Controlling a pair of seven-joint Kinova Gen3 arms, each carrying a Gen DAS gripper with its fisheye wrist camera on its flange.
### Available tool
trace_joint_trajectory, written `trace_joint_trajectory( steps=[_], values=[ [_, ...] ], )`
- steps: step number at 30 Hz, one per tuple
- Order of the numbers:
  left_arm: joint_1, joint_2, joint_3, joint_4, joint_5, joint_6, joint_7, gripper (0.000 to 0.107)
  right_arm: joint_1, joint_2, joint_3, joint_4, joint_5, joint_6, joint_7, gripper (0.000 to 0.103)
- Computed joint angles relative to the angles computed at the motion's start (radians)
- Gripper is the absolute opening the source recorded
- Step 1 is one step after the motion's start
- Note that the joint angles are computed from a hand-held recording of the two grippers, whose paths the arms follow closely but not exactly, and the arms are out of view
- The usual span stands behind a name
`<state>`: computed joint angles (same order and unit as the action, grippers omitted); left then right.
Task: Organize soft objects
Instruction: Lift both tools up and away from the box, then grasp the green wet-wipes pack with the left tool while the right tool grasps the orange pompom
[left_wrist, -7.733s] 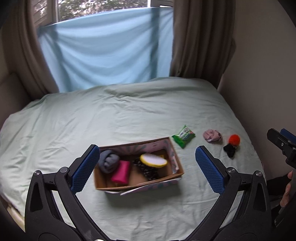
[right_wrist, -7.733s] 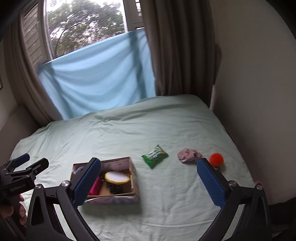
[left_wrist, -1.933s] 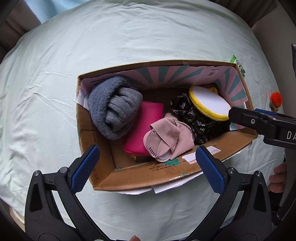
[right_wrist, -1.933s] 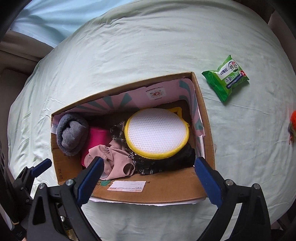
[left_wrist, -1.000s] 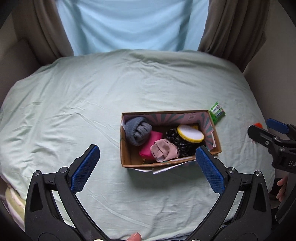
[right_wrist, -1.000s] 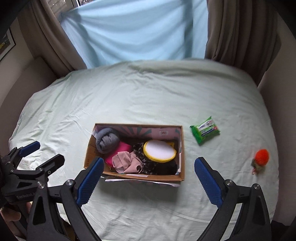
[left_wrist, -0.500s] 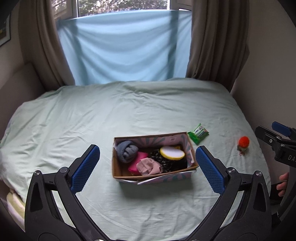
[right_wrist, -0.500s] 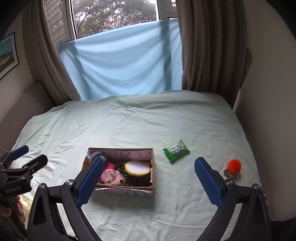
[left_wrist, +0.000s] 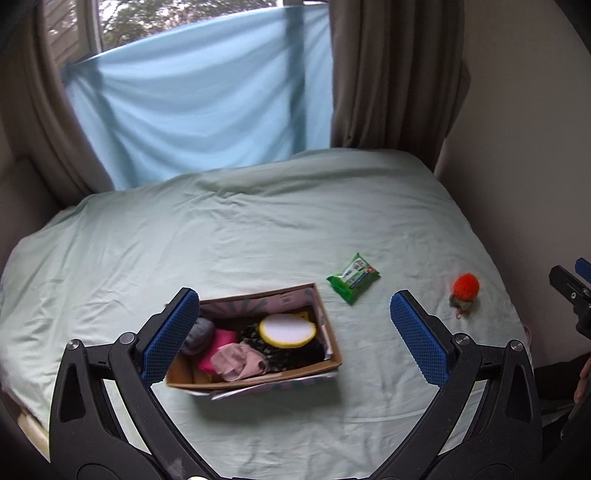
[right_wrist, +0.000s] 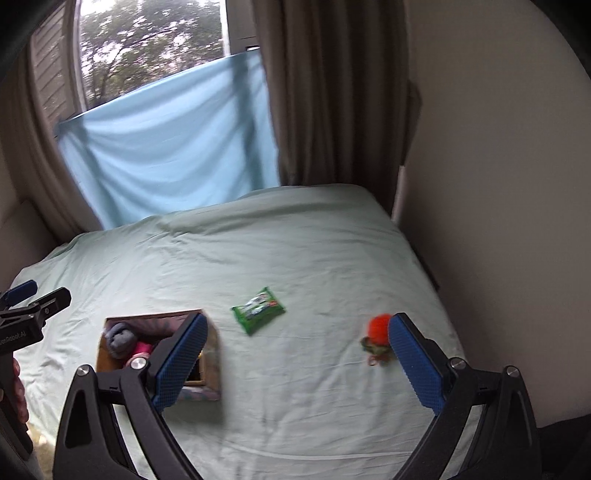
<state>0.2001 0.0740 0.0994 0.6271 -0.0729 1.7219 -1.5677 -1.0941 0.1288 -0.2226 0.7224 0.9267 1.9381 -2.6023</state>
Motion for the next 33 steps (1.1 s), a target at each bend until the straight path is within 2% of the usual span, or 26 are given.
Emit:
trace_joint_trajectory(
  steps=[4, 7, 10, 16, 22, 27, 33],
  values=[
    [0.087, 0.106, 0.026, -0.05, -0.05, 0.007, -0.007, 0.103, 0.094, -0.073, 0.005, 0.132, -0.056, -0.047, -0.065, 0.098],
    [0.121, 0.187, 0.019, -0.093, -0.029, 0.018, -0.024, 0.103, 0.182, -0.111, 0.008, 0.211, -0.123, -0.086, -0.095, 0.097],
    [0.137, 0.27, 0.009, -0.138, 0.009, 0.024, -0.04, 0.103, 0.282, -0.162, 0.032, 0.328, -0.224, -0.176, -0.13, 0.097],
    [0.195, 0.435, -0.015, -0.201, 0.014, 0.024, -0.129, 0.103, 0.448, -0.218, 0.089, 0.528, -0.379, -0.36, -0.168, 0.098],
    [0.247, 0.622, -0.052, -0.284, 0.001, 0.069, -0.16, 0.103, 0.592, -0.217, 0.136, 0.702, -0.489, -0.55, -0.176, 0.097],
    [0.265, 0.686, -0.077, -0.242, -0.033, 0.01, -0.228, 0.102, 0.69, -0.193, 0.138, 0.807, -0.555, -0.68, -0.175, 0.097],
    [0.276, 0.842, -0.091, -0.397, -0.047, 0.098, -0.268, 0.1, 0.783, -0.138, 0.116, 0.884, -0.615, -0.788, -0.134, 0.097]
  ],
)
